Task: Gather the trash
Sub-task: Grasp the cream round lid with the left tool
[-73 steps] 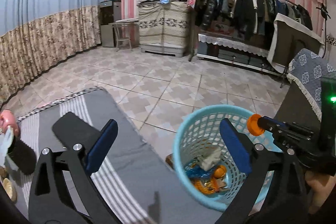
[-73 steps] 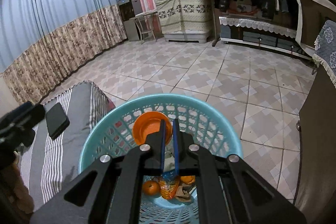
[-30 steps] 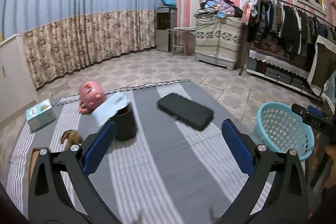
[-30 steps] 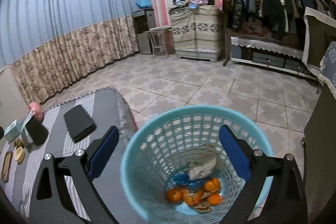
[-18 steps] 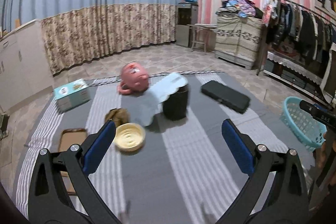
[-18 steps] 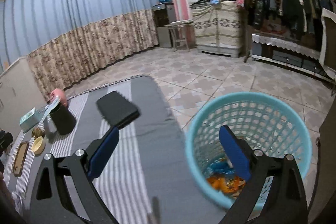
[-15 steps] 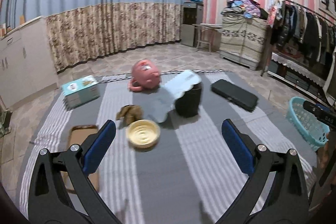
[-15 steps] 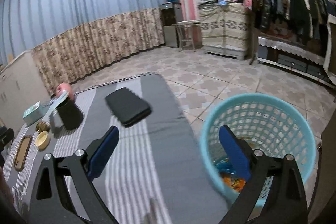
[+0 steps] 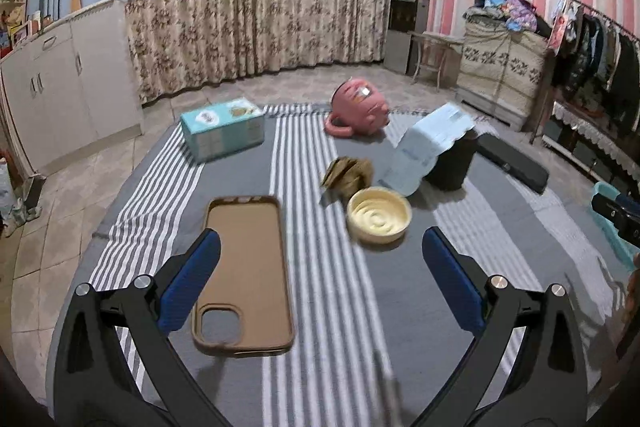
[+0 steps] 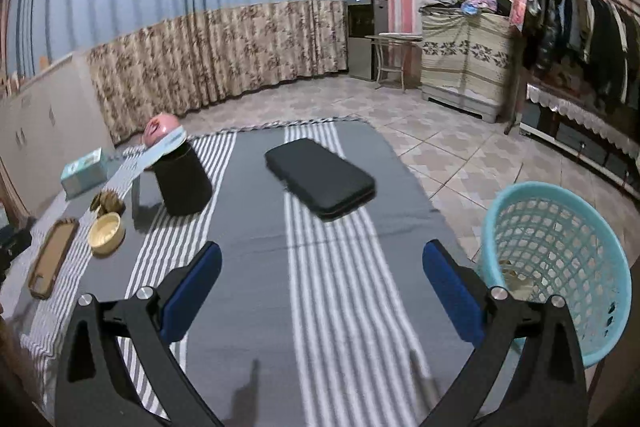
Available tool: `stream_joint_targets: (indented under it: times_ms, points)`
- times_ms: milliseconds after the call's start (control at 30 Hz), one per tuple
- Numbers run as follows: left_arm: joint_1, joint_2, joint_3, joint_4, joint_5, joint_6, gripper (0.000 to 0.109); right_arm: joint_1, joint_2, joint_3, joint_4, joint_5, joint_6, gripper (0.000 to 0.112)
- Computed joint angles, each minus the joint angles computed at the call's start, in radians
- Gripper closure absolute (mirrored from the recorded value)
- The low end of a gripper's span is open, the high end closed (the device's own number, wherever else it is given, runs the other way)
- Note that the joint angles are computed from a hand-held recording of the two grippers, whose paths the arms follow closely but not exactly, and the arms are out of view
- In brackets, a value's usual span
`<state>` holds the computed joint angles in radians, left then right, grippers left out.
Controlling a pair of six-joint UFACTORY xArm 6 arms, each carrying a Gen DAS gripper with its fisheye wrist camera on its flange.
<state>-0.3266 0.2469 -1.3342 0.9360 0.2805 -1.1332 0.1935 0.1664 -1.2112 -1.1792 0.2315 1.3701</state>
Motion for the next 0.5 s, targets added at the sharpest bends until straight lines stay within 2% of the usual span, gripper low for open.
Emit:
stream_joint_targets:
  times_ms: [133,200,333,500]
  points:
    - [-0.001,0.065,-0.053,-0.212,-0.014,0.196,0.011,0.041,0.048,-0.053,0.054,0.066,-0.077,0.014]
    - [-0.008,0.103,-0.096,-0.269,-0.013,0.249,0.011,0.062,0.067,-0.078,0.056,0.11,-0.098,0.014]
    - [-0.035,0.207,-0.216,-0.487,0.003,0.436,0.011,0.069,0.094,-0.1,0.161,0.108,-0.211,0.014]
    - [-0.068,0.366,-0.438,-0.65,0.137,0.573,0.011,0.067,0.105,-0.111,0.204,0.142,-0.247,0.014]
